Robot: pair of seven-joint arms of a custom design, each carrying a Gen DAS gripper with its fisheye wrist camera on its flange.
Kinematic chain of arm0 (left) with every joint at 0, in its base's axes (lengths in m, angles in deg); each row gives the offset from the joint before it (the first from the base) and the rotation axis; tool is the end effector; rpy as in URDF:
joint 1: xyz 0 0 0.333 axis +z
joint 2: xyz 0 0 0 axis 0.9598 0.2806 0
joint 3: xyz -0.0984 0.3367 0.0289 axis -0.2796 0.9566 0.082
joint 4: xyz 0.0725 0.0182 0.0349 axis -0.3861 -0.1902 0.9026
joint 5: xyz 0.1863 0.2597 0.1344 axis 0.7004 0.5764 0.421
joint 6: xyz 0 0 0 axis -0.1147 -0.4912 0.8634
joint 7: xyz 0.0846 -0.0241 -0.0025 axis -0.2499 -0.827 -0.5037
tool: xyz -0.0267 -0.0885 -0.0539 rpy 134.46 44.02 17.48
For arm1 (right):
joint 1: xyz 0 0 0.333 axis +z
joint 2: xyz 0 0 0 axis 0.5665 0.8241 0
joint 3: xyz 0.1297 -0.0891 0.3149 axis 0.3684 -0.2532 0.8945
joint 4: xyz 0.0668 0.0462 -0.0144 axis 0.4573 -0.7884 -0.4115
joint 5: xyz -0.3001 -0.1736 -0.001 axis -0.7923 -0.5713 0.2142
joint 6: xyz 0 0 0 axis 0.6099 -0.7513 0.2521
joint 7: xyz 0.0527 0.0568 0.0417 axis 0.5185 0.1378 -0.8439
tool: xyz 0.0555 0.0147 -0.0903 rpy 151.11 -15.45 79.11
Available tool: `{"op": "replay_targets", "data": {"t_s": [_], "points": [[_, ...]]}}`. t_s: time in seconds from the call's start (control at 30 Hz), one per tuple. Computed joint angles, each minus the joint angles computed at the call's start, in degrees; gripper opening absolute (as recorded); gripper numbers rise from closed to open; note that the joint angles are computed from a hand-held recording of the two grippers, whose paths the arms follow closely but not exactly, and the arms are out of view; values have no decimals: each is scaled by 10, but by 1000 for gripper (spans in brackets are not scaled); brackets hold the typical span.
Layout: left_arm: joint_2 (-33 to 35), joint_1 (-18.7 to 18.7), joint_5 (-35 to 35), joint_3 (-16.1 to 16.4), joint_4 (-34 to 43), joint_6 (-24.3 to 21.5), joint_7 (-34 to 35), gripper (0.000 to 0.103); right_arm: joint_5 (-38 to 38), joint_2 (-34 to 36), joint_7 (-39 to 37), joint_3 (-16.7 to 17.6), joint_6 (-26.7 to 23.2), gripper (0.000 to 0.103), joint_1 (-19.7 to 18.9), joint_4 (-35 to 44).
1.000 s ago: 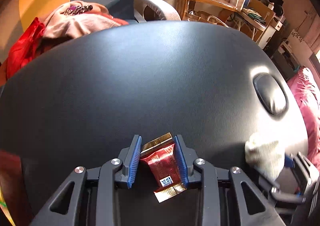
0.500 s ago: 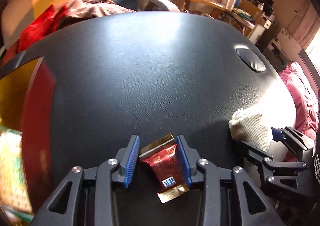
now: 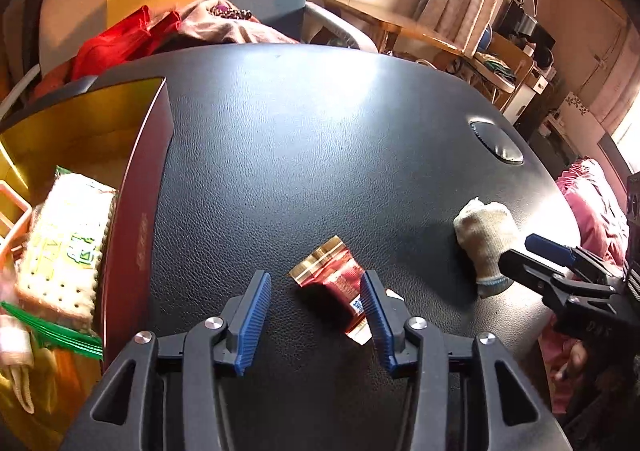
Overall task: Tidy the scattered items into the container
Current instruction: 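Carry sock and candy into the gold tray and open both tools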
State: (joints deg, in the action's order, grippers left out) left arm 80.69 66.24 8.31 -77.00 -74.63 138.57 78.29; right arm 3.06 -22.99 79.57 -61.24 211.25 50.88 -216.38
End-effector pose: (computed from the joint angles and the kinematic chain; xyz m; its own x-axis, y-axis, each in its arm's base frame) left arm 0.4289 -0.1907 0.4473 0.1807 -0.9619 0.2054 -0.8129 -0.2636 -0.5194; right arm 0.5040 0.1647 0.4553 0.4855 -0.8601 -0.1565 -0.7508 -0.3185 -0.5786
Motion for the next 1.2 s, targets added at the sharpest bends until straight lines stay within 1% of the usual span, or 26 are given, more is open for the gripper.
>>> {"op": "replay_targets", "data": {"t_s": [0.07,0.1,0.13,0.17,0.3,0.37,0.43,0.47,0.53,0.63,0.73,0.8,0.87,0.9,0.97,1.03,1.2], "points": [[12,-9,-34,4,8,2,26,47,-43,7,30,-3,2,82,6,4],[18,-9,-38,4,12,3,27,47,-63,11,45,-3,4,79,8,7],[27,-10,-37,3,23,-1,25,47,-78,15,57,-4,7,71,10,8],[33,-13,-39,2,31,-6,27,47,-90,17,67,-3,12,65,12,8],[43,-21,-27,3,45,-25,15,47,-135,20,99,-4,36,65,16,1],[45,-25,-9,3,45,-25,-2,46,-156,20,114,-4,47,64,17,-4],[46,-27,7,4,45,-20,-16,37,-160,16,115,-2,55,63,16,-11],[46,-29,7,4,44,-18,-15,36,-161,14,116,0,57,63,15,-14],[42,-31,11,4,44,-22,-15,30,-158,10,117,2,60,63,14,-18],[29,-31,36,2,38,-27,-31,26,-144,4,118,3,57,62,11,-21],[5,-25,55,-1,22,-22,-47,25,-110,-2,105,8,46,61,9,-19],[-18,-15,83,-8,12,-25,-69,25,-87,-7,90,12,43,61,12,-18],[-43,-8,88,-11,-4,-30,-74,25,-74,-13,75,16,45,61,20,-18],[-47,-3,93,-15,-5,-32,-79,25,-80,-15,78,17,49,61,26,-20],[-64,7,94,-15,-18,-27,-88,20,-82,-18,80,18,50,61,33,-19],[-83,17,92,-16,-29,-22,-91,19,-74,-23,77,19,46,61,40,-17],[-149,47,91,-18,-67,-12,-88,18,-20,-38,41,24,30,61,58,-3]]}}
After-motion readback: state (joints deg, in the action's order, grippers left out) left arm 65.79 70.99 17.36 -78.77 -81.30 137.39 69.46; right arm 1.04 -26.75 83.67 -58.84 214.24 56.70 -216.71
